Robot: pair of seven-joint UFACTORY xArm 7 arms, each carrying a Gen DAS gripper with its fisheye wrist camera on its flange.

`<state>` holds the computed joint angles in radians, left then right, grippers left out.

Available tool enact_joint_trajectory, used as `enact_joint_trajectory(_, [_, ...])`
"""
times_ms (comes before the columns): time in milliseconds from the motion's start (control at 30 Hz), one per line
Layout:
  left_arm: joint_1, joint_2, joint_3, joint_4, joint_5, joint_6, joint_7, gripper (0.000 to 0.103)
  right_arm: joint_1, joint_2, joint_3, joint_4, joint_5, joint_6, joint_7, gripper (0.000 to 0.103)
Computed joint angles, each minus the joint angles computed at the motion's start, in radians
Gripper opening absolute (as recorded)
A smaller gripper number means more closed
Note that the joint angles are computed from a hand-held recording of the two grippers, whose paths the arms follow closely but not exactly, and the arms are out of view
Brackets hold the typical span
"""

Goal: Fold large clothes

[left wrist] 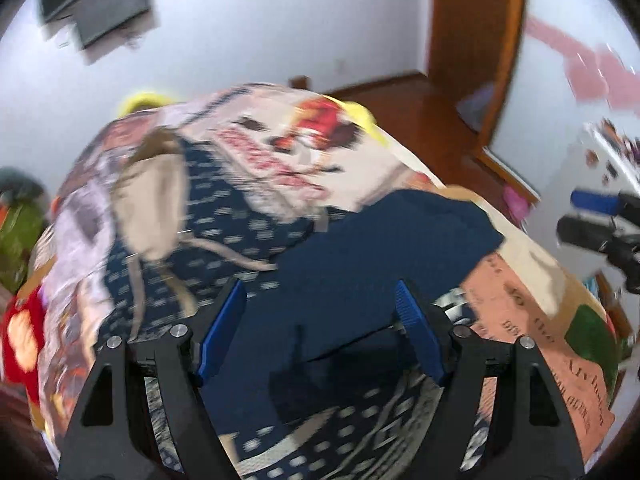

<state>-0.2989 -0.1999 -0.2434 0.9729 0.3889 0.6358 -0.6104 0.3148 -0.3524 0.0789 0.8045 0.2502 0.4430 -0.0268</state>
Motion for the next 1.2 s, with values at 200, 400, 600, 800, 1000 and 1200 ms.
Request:
enact_joint_trajectory(200, [-0.1, 0.261, -0.007, 0.222, -0.041, 0.054, 0.114, 0.076, -0.055, -0.049, -0.046, -0.069, -0.016, -0.009, -0.005, 0.073])
enact_joint_trajectory(400, [-0.257, 0.449, 0.062, 0.393, 0.207, 0.193, 0.061, 0.076, -0.068, -0.051, -0.081, -0.106, 0.02, -0.006, -0.036, 0.073])
enact_joint_trajectory(600, [-0.281, 0.431, 0.099, 0.377, 0.276, 0.132, -0.018, 0.038, -0.07, -0.023, -0.08, -0.107, 0.041, -0.004, -0.057, 0.073])
enact_joint_trajectory(800, [-0.221, 0.34, 0.101, 0.312, 0.182, 0.032, -0.074, 0.011, -0.06, -0.029, -0.059, -0.111, 0.038, -0.002, -0.07, 0.073])
enact_joint_trajectory(1000, [-0.143, 0.19, 0.091, 0.221, 0.189, -0.033, -0.142, 0.01, -0.038, -0.042, -0.037, -0.1, 0.028, -0.006, -0.064, 0.073])
enact_joint_trajectory(1200, [-0.029, 0.008, 0.072, 0.087, 0.176, -0.083, -0.169, 0.01, -0.02, -0.045, 0.005, -0.08, -0.016, -0.027, -0.032, 0.073])
